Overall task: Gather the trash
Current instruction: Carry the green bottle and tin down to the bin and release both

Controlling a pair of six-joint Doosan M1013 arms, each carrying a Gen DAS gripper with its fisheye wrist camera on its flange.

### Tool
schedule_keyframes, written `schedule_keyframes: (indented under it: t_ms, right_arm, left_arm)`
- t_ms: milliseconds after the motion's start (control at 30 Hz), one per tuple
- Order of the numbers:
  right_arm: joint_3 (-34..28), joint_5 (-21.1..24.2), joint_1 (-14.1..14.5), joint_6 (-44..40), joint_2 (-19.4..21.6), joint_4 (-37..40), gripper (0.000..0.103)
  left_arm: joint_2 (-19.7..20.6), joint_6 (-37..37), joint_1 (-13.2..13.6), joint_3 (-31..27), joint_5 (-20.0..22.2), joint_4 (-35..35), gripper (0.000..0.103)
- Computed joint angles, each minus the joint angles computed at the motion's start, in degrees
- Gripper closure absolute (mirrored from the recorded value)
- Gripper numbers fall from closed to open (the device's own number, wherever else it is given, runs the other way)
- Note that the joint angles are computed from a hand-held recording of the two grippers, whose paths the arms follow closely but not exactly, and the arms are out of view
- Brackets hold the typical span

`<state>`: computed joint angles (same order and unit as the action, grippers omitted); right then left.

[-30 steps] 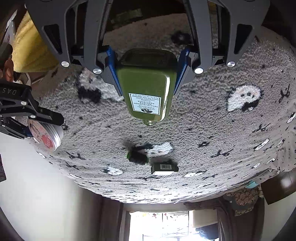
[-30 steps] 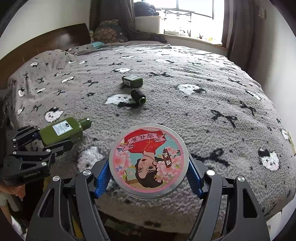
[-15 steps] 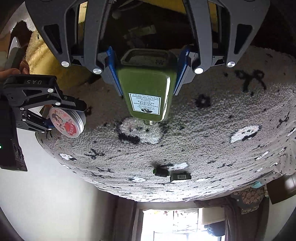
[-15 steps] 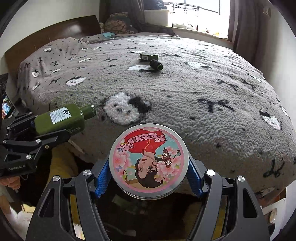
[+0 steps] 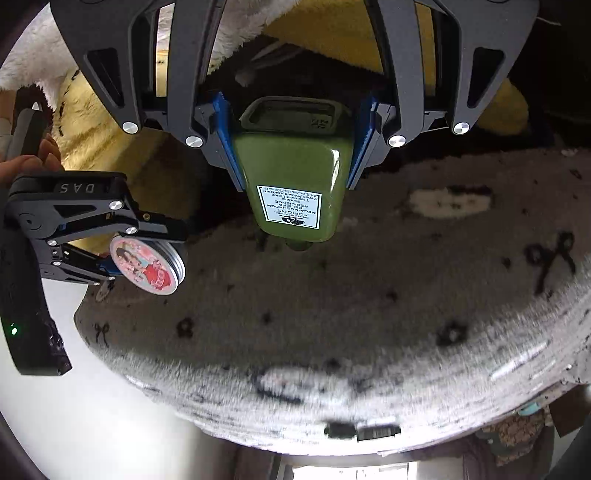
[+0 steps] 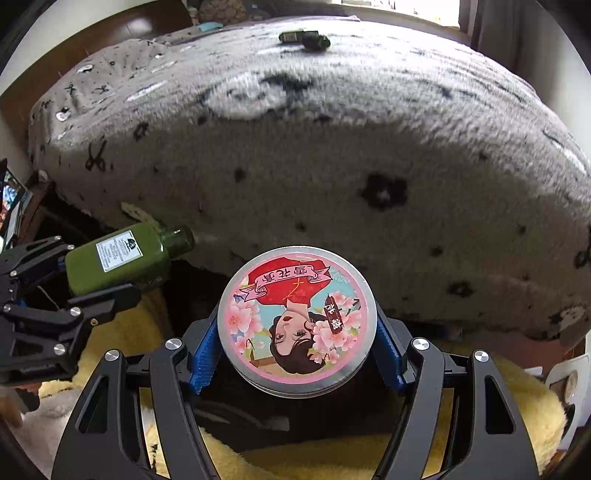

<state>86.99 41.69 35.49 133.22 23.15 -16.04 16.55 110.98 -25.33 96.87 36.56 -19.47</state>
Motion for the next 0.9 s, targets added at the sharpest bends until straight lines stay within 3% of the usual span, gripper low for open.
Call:
schedule_keyframes:
  t_ms: [900]
  right_arm:
    - [-0.88,1.27,-2.69,-7.82,5.85,17.94,0.032]
  left_arm:
    - [10.05,-2.42,0.13,-4.52,12.46,-0.42,0.053]
